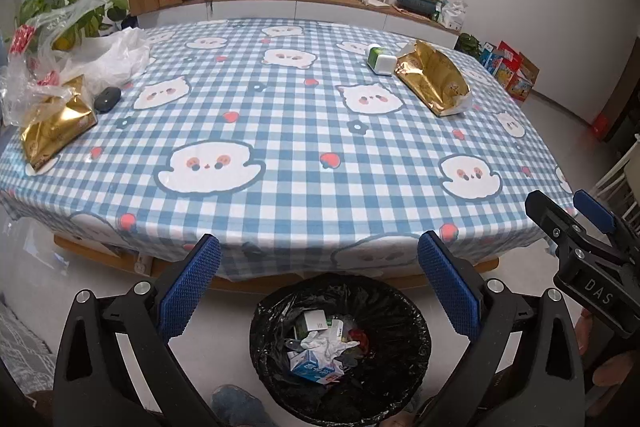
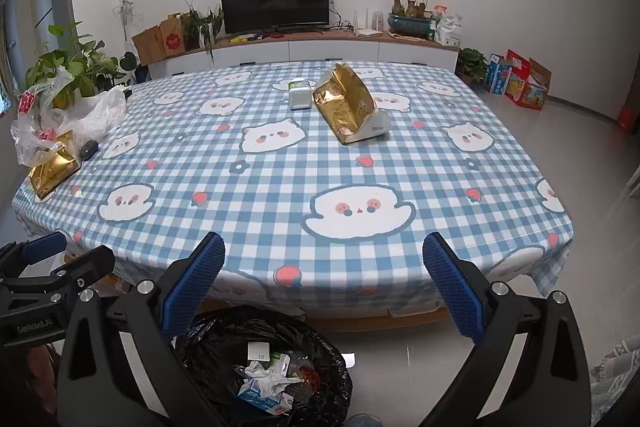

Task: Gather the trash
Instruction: 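Move both tools back over the table toward the gold bag and pill bottle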

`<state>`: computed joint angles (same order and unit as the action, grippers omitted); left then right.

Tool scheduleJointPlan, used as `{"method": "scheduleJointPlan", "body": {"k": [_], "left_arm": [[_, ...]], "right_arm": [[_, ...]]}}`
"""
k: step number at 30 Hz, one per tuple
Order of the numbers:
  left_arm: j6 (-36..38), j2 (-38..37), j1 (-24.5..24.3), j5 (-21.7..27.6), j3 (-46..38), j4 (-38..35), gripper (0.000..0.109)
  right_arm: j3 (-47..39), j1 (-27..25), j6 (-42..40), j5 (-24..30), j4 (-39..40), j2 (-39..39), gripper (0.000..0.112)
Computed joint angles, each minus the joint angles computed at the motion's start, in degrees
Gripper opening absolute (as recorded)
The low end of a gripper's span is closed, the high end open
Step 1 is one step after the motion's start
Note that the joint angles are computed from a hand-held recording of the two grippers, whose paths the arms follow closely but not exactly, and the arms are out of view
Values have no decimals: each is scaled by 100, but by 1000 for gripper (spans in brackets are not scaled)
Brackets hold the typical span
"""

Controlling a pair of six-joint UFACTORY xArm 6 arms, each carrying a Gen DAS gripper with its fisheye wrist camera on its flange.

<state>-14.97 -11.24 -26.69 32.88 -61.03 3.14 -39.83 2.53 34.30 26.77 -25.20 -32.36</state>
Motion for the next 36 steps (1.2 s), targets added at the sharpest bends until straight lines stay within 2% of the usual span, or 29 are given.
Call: {"method": "scheduleJointPlan", "body": {"k": [12, 36], "left_arm": [[107, 936, -8, 142, -1197, -12, 97], [327, 3622, 63, 977, -4553, 22, 97]], "right_arm": [[-670, -464, -495, -248, 191, 698, 95], [-2640, -897, -1433, -449, 797, 3055, 95]]}}
